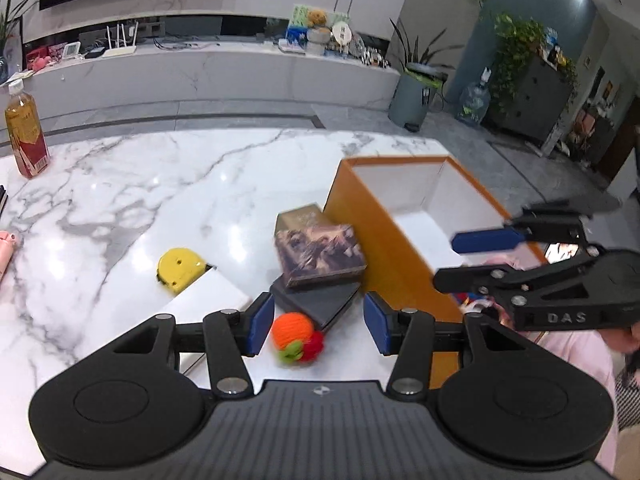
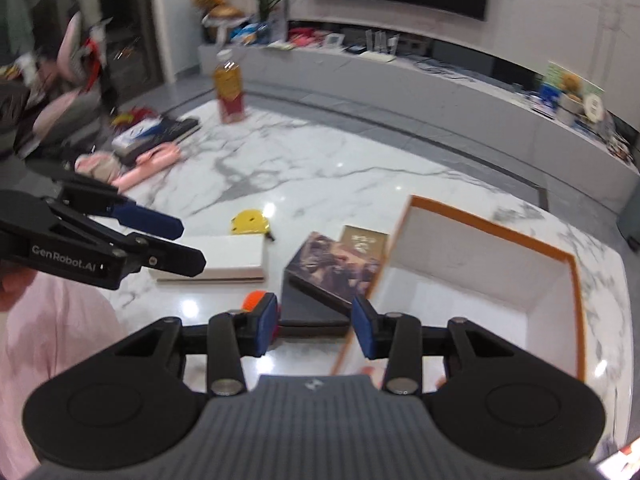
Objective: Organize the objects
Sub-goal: 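Grasp the dark book with the right tool and lift it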
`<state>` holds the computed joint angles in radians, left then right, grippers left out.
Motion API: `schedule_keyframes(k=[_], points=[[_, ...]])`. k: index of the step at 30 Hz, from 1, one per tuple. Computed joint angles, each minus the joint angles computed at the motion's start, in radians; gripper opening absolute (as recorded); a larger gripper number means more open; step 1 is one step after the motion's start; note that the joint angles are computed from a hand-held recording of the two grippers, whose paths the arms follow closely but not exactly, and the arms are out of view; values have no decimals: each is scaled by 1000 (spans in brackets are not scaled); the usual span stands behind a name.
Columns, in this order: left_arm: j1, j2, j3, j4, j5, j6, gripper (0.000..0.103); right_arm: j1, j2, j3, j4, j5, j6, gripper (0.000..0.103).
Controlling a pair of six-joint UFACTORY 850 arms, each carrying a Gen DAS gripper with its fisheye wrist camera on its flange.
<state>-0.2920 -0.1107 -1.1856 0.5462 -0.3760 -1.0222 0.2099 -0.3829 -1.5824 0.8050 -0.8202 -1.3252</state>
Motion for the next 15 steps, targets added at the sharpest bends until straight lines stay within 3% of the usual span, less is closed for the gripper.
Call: schedule_keyframes(k=[9, 12, 15], points=[[42, -19, 29, -101, 11, 176, 58, 82, -106, -101, -147, -5, -31, 43], [67, -44, 19, -176, 40, 246, 58, 109, -153, -155, -229, 5, -44, 52], [86, -74, 3, -253, 70, 340, 58, 135, -217, -231, -338, -3, -43, 53]])
